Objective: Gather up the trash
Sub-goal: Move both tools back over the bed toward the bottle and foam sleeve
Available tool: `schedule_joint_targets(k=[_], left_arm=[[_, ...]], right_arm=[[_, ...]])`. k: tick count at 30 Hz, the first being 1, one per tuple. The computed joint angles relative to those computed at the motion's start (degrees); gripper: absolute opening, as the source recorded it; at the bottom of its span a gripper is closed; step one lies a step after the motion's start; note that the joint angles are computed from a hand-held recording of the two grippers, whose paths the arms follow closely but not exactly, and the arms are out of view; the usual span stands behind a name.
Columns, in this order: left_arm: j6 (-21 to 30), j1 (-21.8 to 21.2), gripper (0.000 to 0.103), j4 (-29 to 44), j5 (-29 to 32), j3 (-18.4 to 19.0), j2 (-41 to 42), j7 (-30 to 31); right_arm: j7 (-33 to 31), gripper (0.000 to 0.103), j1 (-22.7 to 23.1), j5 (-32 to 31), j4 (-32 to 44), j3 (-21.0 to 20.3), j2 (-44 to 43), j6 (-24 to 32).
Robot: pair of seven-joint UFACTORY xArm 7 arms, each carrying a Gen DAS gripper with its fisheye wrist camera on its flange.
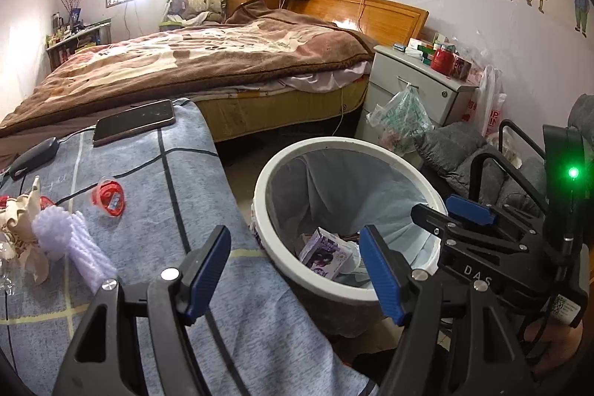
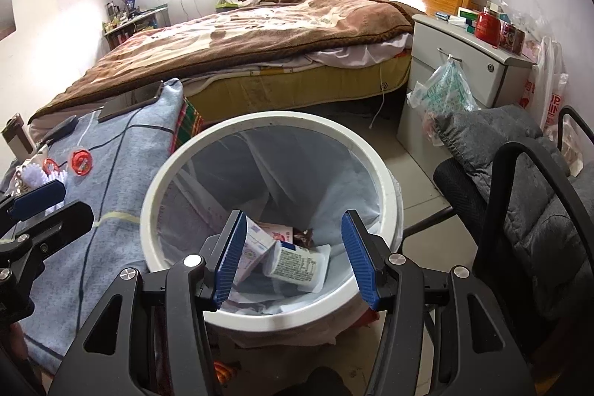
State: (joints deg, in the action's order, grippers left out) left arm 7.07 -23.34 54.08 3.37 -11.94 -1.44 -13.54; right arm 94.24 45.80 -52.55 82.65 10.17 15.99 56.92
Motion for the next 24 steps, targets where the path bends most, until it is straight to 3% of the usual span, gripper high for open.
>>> schedule_joint_targets(k=[9, 18, 21, 24], left_arm=[[-1.40, 0.91, 0.074, -5.15, -1.74, 1.14, -4.77, 0.06], [-2.75, 2.44, 0.074, -10.31, -3.54, 2.44, -9.89, 1.23], [-3.32, 4.93, 0.074, -12.16, -2.20, 1.58, -11.73, -0.25], [-3.64, 4.71, 0.074, -13.98, -3.12, 3.17, -13.47, 0.52]], right_arm=[[0.36, 0.055, 2.31, -1.80, 3.74, -0.24, 2.19, 2.00], [-0.55, 0.055, 4.95, -3.40, 8.58, -1.38, 5.40, 1.52], [-1.14, 0.055, 5.91, -3.66, 10.46, -2.00, 6.73, 1.08], [-2.21, 0.055, 6.90, -3.95, 12.62, -2.69, 8.23, 0.38]])
